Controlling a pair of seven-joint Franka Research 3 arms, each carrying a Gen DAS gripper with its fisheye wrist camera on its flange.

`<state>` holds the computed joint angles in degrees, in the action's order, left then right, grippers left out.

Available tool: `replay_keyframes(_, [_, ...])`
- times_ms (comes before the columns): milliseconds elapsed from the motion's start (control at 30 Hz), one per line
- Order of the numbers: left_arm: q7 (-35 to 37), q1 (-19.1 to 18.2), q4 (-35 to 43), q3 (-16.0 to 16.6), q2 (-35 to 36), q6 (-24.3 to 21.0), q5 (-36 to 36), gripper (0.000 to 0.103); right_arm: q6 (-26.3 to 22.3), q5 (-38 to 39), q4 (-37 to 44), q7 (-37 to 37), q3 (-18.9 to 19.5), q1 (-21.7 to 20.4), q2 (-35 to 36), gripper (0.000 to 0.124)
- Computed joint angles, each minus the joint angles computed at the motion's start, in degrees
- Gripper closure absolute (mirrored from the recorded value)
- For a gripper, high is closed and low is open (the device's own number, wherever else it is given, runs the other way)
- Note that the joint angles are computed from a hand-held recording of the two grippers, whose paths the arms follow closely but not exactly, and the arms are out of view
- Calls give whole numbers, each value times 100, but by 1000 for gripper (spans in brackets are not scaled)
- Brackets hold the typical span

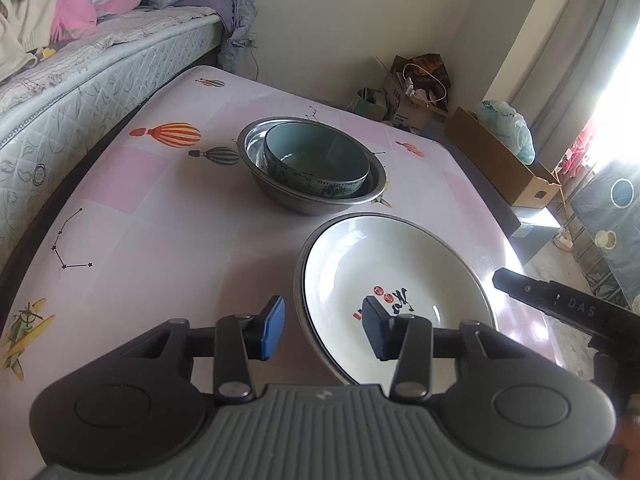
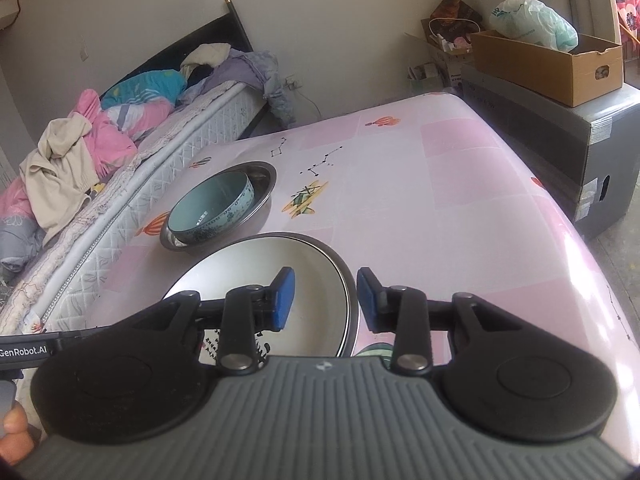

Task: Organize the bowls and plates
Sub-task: 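Lower the white printed plate onto the stacked stainless plates, then open both grippers and pull them back from the plate stack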

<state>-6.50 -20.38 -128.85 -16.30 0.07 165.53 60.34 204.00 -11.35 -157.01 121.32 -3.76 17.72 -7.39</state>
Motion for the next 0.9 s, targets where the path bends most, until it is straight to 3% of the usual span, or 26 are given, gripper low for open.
replay_keyframes(167, [47, -25, -159, -66, -178, -134, -177, 39, -20, -105, -302, 208, -169, 118, -303, 83])
replay_keyframes(433, [131, 0, -493, -243, -548, -309, -508, 24, -234, 226, -870, 116, -330, 454, -1003, 79])
replay_keyframes(667, [54, -44, -650, -523, -933, -931, -403, 12, -520, 730, -1230, -263, -446, 819, -1667, 68])
replay_keyframes(800, [-311, 7, -863, -606, -1246, -930, -355, 3, -765, 1148, -1394, -556, -7, 666, -2077, 61])
replay_keyframes(900, [-257, 12, -956, -667, -1438, -1097, -494, 0, -909, 1456, -1469, -727, 388, 482, -2377, 48])
